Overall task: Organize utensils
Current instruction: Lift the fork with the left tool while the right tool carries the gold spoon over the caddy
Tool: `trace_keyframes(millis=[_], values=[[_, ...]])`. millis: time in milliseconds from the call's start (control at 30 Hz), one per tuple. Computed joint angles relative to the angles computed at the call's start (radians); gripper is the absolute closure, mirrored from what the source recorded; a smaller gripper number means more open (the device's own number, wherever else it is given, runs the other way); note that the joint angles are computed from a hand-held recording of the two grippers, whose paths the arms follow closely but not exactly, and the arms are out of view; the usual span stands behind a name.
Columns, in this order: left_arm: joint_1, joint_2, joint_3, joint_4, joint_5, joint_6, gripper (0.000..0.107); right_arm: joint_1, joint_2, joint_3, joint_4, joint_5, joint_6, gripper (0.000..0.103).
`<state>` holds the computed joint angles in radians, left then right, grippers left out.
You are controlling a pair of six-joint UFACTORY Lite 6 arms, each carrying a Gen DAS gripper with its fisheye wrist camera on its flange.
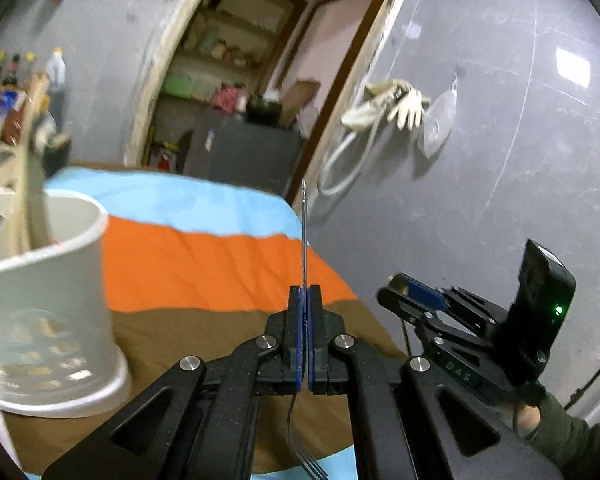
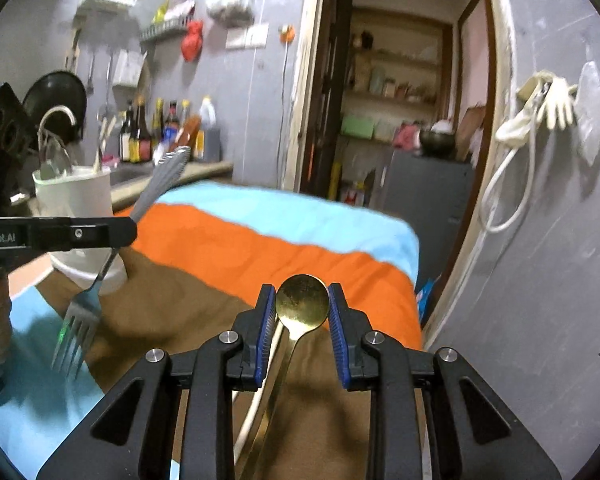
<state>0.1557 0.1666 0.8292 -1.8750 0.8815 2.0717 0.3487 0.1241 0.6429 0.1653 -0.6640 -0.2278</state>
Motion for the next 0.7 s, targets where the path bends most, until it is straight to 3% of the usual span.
trace_keyframes(millis=[200, 333, 700], values=[[0.036, -0.128, -0.108, -0.081, 0.045, 0.073, 0.107, 0.052, -0.078, -0.051, 0.051, -0.085, -0.010, 0.080], [0.108, -0.182, -0.115, -0.038, 0.098, 0.028, 0.107, 0.078, -0.140, -0.036, 0.045, -0.081, 0.008, 0.080], [0.342, -0.293, -0.061, 0.044, 0.193, -0.052, 0.107, 0.229, -0.075, 0.211, 0.011, -0.065, 0.039, 0.080]])
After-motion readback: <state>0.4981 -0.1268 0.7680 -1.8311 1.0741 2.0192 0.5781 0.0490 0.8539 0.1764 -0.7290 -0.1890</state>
